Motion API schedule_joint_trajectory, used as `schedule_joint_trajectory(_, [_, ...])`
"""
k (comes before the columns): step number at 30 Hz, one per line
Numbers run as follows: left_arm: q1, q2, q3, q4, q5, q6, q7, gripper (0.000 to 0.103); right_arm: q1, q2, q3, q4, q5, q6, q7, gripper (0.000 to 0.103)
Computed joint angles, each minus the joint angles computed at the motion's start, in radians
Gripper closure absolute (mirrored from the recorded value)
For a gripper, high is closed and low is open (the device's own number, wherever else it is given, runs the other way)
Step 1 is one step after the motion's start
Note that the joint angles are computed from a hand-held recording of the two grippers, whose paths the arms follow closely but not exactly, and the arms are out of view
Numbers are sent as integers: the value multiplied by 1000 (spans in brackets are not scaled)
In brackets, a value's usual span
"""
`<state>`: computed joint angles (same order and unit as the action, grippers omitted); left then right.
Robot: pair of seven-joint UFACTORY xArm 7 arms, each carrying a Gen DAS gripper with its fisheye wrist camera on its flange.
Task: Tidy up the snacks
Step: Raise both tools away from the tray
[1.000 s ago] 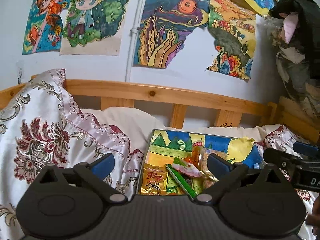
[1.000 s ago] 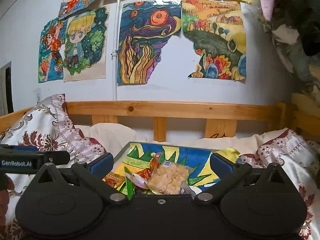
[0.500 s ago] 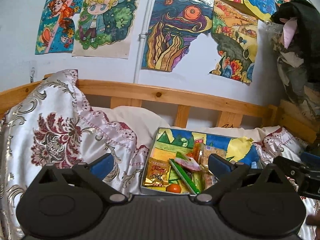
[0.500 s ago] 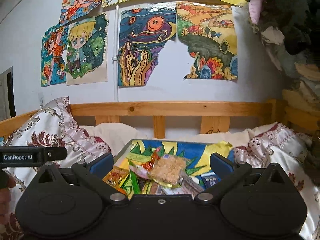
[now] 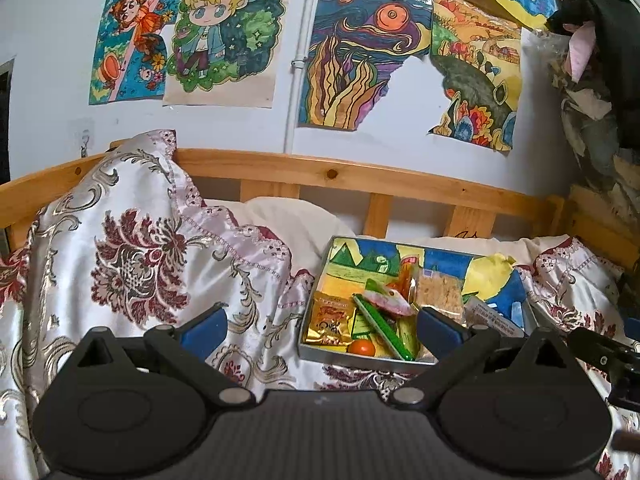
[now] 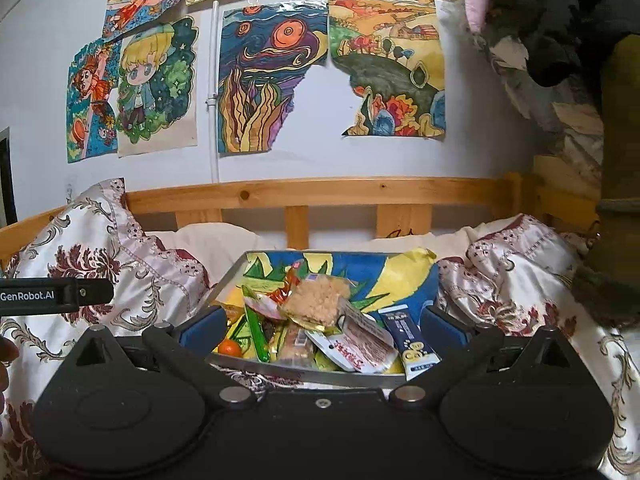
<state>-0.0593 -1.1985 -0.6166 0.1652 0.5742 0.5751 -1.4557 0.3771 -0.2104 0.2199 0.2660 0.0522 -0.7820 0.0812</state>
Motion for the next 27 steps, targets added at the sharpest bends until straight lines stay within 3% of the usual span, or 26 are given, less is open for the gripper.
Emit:
schedule_joint_trajectory(7, [-88,-13,11,-10,-44,61,-1,1,6,-49,27,-53,52,17,-19,1])
schedule_joint_trajectory(14, [-180,-8,8,-8,-88,154,-18,1,13,-110,34,-104,68,57,37,1])
schedule_joint_trajectory(27, [-292,15,-39,26,-67,291,-67,1,3,-185,99,-161,123,109,82,1])
